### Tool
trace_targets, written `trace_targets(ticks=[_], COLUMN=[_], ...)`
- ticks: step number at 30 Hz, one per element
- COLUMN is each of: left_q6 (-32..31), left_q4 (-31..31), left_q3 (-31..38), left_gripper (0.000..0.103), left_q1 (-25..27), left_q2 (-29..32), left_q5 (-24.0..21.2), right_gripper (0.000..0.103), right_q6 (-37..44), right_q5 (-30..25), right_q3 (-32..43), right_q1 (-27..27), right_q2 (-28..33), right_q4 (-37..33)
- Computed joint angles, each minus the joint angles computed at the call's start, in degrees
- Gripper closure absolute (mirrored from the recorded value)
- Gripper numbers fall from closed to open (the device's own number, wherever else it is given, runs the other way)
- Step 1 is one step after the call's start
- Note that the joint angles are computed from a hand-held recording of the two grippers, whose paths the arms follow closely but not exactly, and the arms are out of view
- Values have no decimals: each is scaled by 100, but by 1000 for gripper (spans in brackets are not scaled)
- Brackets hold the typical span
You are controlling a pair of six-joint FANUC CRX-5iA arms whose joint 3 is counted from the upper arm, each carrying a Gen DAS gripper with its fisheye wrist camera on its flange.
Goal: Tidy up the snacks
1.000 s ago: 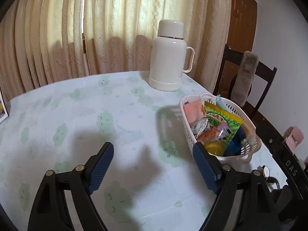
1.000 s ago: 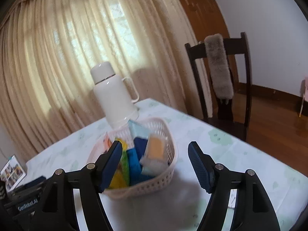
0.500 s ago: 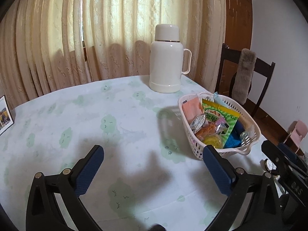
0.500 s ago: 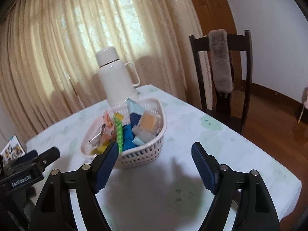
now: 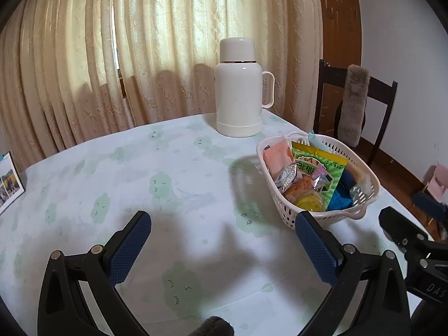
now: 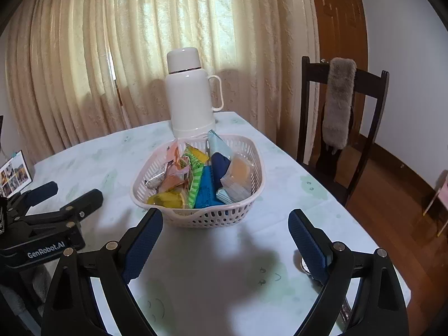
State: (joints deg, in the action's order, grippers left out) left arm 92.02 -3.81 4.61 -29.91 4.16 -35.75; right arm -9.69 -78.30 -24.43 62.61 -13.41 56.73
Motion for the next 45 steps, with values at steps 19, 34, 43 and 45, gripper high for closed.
trace_targets(ticks=[19, 34, 43, 45], left_q6=[-22, -63, -67, -55], left_q4=[-55, -85, -137, -155], left_q3=[60, 71, 86, 87], left_gripper=[1, 1, 1, 1], left_q1=[-63, -91, -100, -106], left_q2=[43, 38, 63, 73], left_q5=[-113, -172, -162, -157], right_gripper=[12, 12, 12, 12], right_q6=[62, 71, 100, 101], right_q5=[52, -35, -46, -56], right_q3=[13, 133, 130, 131], right_q1=[-163, -167, -206, -210], right_q2=[14, 194, 184, 180], right_q4=[-169, -44, -69, -69])
